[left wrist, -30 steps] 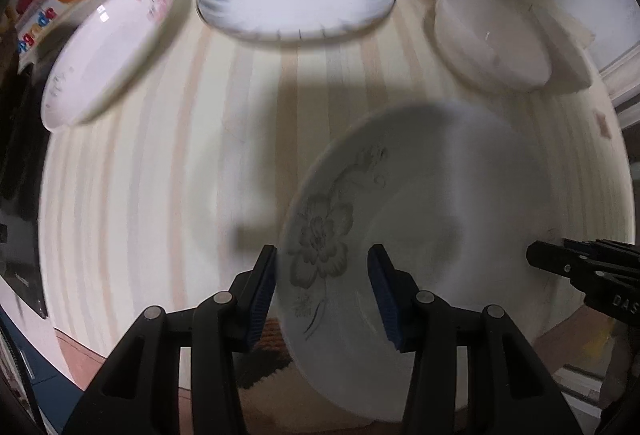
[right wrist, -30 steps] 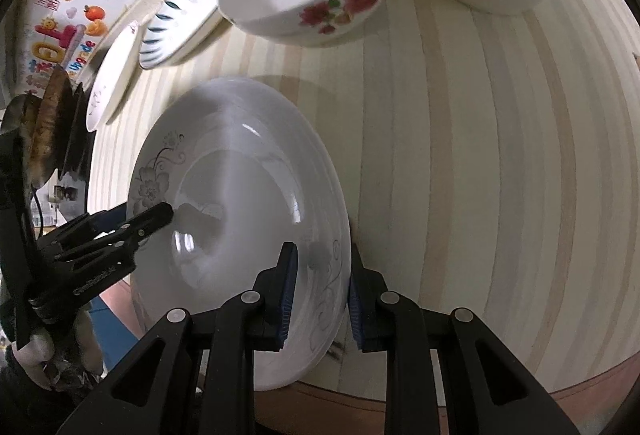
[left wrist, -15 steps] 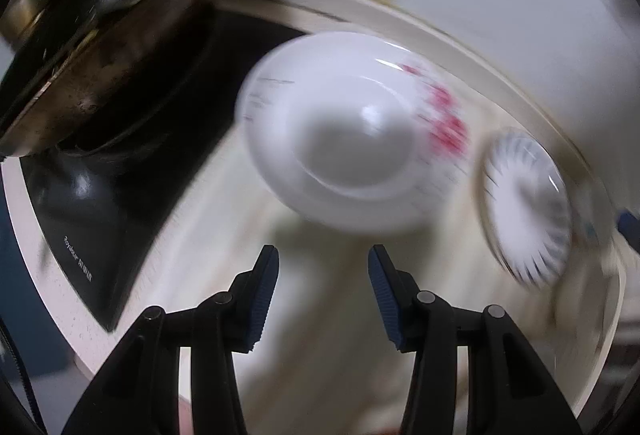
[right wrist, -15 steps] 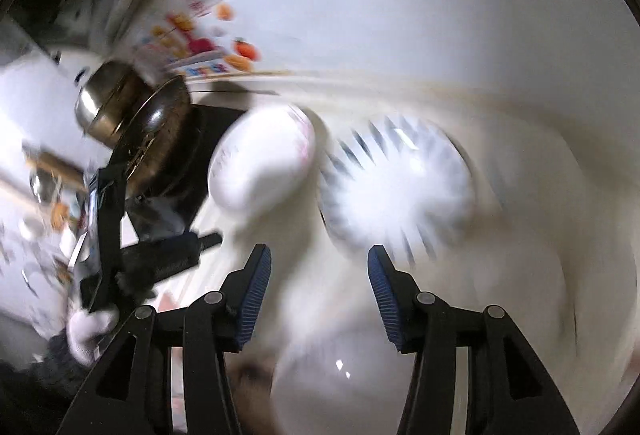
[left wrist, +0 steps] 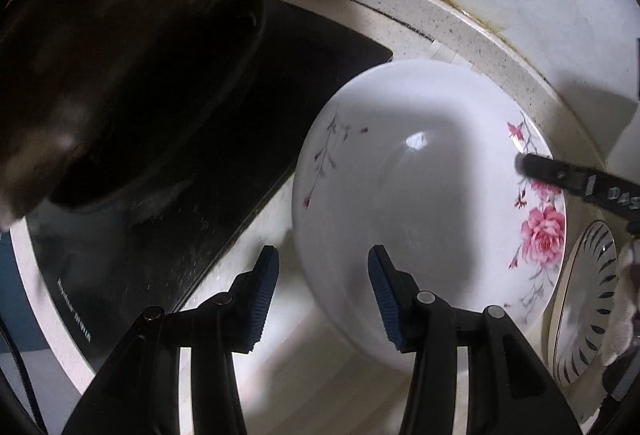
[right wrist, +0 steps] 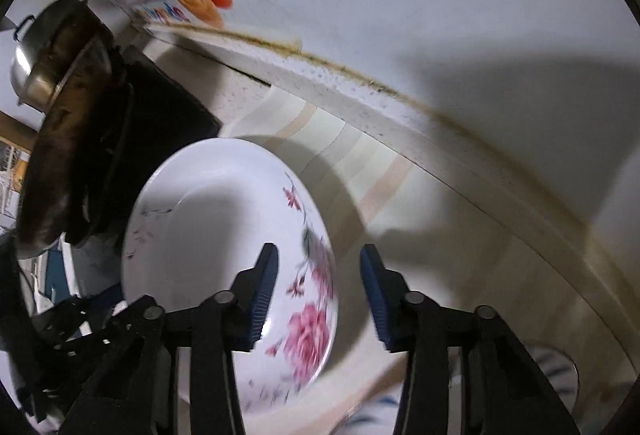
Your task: Organize plates and bowls
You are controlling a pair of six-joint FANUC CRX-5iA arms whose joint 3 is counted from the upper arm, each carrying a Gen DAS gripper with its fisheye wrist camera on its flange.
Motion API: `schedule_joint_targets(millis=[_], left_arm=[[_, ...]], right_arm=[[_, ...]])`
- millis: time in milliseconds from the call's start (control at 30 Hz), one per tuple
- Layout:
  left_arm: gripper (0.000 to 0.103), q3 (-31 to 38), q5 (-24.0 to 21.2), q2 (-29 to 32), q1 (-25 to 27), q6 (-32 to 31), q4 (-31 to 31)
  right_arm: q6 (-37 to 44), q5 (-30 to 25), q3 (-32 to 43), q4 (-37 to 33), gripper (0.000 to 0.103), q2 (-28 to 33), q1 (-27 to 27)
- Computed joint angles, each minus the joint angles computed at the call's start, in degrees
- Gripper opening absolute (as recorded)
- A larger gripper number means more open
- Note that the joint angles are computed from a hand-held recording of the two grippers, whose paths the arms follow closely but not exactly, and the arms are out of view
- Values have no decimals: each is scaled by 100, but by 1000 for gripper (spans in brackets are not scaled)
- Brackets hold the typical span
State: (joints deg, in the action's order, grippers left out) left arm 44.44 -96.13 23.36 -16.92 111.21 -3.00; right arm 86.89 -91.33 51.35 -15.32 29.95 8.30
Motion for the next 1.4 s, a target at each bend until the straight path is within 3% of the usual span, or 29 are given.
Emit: schedule_joint_targets(millis=[100, 167, 400, 733, 1100, 1400], left_arm=[[43, -119, 195, -52, -35, 25, 64], [34, -164, 299, -74, -60, 27, 67], [35, -362, 399, -194, -163, 46, -85], [35, -1450, 742, -974, -11, 464, 512], [35, -1212, 561, -1489, -250, 349, 360], [35, -1101, 283, -1741, -660, -198, 587]], right_arm=[[-14, -68, 72, 28, 31, 171, 9], [-23, 20, 79, -182, 24, 187, -52], [167, -158, 47, -286, 22, 140, -95], [523, -244, -935, -527, 22, -578, -149], [493, -256, -1188, -691, 22, -1199, -325], [-12, -234, -2064, -641, 22, -2454, -569]])
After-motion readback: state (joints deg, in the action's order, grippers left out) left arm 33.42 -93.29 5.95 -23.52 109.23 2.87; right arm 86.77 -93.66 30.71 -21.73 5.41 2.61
